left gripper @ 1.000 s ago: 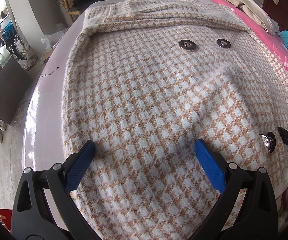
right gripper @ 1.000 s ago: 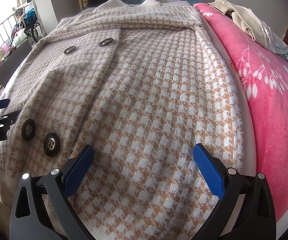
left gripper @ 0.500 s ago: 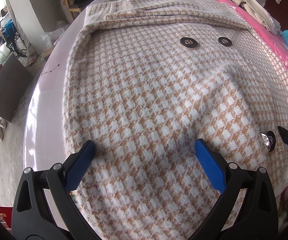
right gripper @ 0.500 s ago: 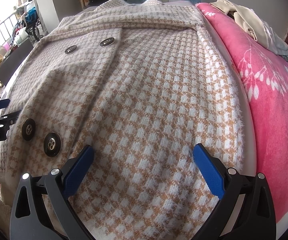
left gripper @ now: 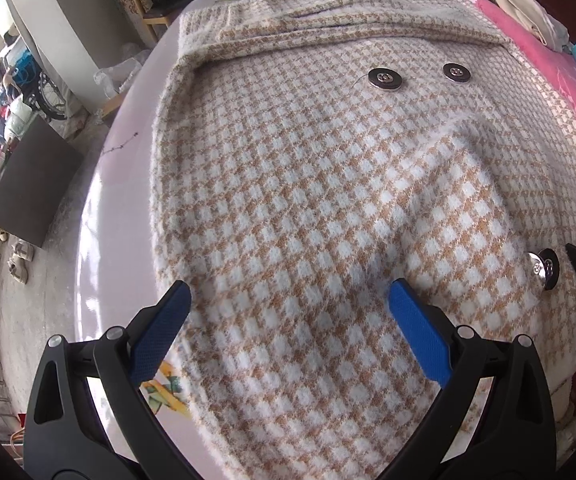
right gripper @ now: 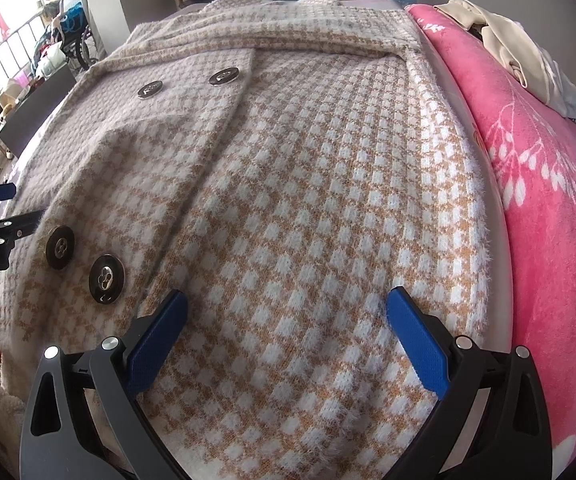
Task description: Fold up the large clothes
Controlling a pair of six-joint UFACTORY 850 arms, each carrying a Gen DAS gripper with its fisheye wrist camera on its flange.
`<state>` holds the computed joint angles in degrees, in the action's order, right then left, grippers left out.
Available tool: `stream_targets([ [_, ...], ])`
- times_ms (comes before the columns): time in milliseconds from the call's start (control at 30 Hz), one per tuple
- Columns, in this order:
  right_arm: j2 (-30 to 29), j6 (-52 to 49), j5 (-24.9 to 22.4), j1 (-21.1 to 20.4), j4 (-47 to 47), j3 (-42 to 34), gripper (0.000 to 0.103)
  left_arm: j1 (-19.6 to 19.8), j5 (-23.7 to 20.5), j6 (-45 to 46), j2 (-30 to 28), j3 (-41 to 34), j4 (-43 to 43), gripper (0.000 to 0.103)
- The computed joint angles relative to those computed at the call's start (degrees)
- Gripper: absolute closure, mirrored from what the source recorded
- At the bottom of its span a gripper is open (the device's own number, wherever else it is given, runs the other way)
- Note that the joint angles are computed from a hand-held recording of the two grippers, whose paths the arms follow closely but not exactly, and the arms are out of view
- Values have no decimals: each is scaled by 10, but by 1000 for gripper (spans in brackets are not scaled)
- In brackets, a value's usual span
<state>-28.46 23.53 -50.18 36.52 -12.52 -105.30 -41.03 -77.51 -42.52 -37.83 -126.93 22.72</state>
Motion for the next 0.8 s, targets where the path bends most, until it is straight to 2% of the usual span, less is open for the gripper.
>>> stream_targets([
  [67,3,-9,3,-1,5,4,6,-9,0,-12,17,23,21,7],
  [233,8,-6,7,0,1,13,6,-22,53,-72,99,136,41,7],
  [467,37,-25,45,3,-8,57,6,-39,123,-154,197,271,80,7],
  [633,71,-2,52,13,-34,103,6,-47,174,-183,247,345,60,8],
  [700,95,-2,54,19,-40,132,6,-48,190,-179,257,364,50,16],
  [733,108,-4,56,20,-40,146,6,-47,195,-173,259,369,41,26],
  [767,121,-5,56,22,-38,160,6,-46,198,-166,261,373,31,31],
  [800,135,-7,59,23,-31,174,6,-44,204,-160,264,380,19,33],
])
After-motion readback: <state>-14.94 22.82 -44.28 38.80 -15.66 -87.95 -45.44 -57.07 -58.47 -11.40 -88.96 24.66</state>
